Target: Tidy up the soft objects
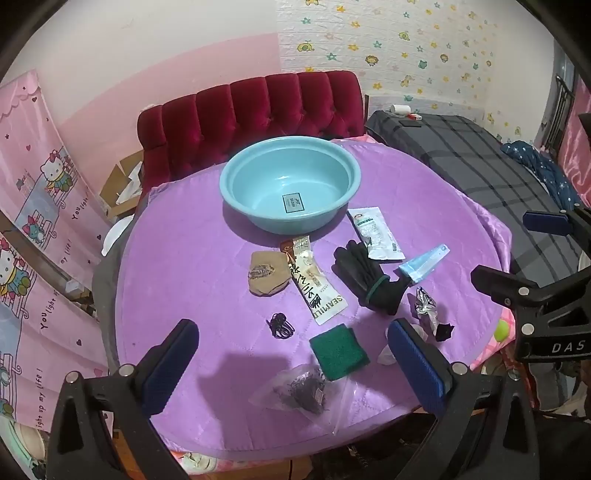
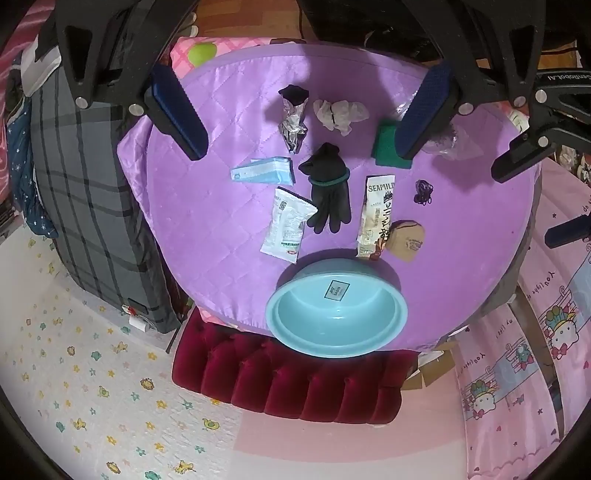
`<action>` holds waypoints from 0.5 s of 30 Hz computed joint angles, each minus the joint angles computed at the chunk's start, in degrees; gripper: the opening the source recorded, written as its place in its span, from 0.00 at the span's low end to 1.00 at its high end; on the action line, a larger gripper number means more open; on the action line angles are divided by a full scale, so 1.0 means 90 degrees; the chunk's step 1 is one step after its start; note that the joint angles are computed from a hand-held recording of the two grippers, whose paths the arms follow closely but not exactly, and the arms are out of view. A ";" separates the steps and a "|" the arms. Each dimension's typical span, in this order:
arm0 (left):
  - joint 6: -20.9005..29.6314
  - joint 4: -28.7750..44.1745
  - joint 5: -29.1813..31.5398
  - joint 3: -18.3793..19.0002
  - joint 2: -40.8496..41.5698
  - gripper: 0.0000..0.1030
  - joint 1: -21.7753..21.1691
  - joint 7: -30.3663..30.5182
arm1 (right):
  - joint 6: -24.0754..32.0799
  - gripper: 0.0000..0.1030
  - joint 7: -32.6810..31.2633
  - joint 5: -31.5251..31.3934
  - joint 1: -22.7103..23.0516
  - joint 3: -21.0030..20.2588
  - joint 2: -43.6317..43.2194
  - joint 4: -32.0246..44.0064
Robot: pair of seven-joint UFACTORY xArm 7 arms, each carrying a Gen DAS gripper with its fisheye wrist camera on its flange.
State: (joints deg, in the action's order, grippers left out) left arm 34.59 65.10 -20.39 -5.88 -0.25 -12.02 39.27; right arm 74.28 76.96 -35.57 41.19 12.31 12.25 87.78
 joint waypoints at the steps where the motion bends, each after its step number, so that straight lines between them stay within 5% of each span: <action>1: 0.0008 0.0007 -0.0032 0.0005 -0.0008 1.00 0.0006 0.0023 | -0.0001 1.00 0.0004 -0.0003 0.0002 0.0000 0.0008 -0.0003; 15: 0.0001 -0.0022 0.0014 0.0022 -0.0064 1.00 0.0021 0.0069 | -0.0012 1.00 0.0027 0.0013 0.0000 0.0015 -0.0027 -0.0027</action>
